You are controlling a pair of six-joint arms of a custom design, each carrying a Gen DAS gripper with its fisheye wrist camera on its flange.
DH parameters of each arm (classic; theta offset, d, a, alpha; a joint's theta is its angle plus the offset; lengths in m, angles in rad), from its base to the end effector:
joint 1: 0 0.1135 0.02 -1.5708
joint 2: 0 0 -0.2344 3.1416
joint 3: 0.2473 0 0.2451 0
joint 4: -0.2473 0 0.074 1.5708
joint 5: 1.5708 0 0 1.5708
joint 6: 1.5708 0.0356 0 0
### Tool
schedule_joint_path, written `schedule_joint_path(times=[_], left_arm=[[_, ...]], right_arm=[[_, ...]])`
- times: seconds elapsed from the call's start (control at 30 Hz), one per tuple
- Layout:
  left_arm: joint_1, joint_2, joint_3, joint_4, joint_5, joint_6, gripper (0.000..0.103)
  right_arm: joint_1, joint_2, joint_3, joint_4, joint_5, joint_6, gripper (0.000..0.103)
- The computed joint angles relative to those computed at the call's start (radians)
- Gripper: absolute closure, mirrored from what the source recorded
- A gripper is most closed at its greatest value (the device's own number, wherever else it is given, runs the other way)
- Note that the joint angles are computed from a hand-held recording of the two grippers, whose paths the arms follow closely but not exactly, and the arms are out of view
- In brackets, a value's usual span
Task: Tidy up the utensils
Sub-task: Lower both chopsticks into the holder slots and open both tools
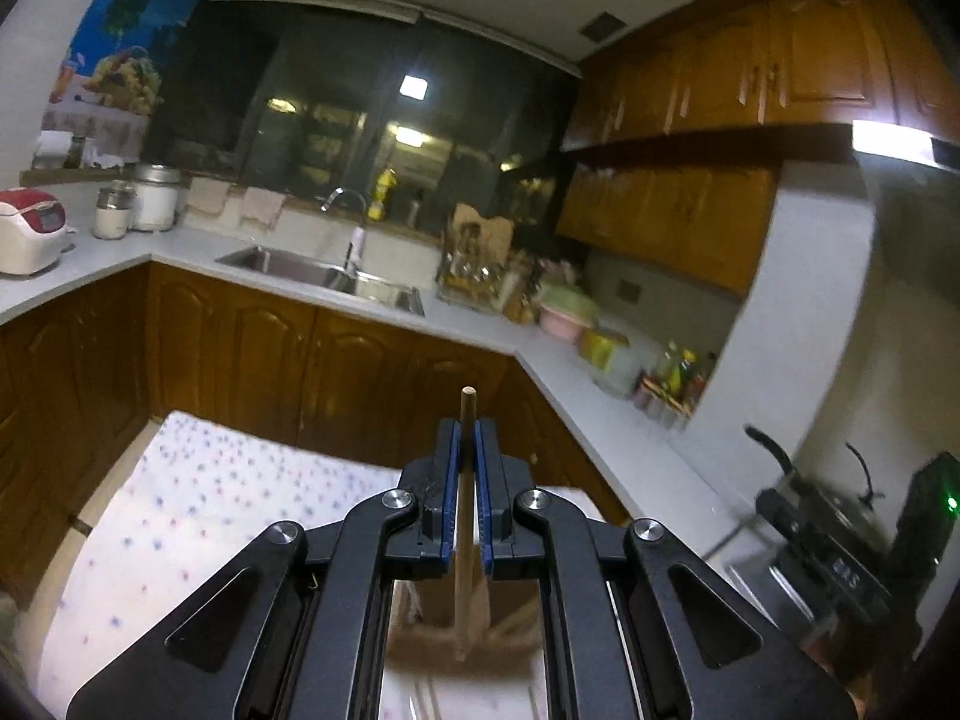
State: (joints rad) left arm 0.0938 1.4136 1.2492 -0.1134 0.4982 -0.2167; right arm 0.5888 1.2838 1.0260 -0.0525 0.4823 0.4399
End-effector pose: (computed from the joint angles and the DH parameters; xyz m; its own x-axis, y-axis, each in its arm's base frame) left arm 0.3289 0.0139 0.3364 -0.3473 -0.2224 -0.9110 0.3078 0.8906 -0.3347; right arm 0.2580 0.1525 0.3035 -0.2829 0.2648 -0.9219 -0.0047 0.9608 0.2774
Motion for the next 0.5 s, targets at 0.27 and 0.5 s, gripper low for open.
schedule_joint_path(times=[0.27, 0.5], left_arm=[[-0.06, 0.176, 0.01, 0.125, -0.108, -0.038, 0.099], [-0.093, 0.267, -0.032, 0.147, -0.129, 0.004, 0.098]], right_arm=[[-0.067, 0.175, 0.061, 0.1, -0.04, -0.017, 0.099], [-0.081, 0.283, 0.031, 0.159, -0.076, 0.005, 0.099]])
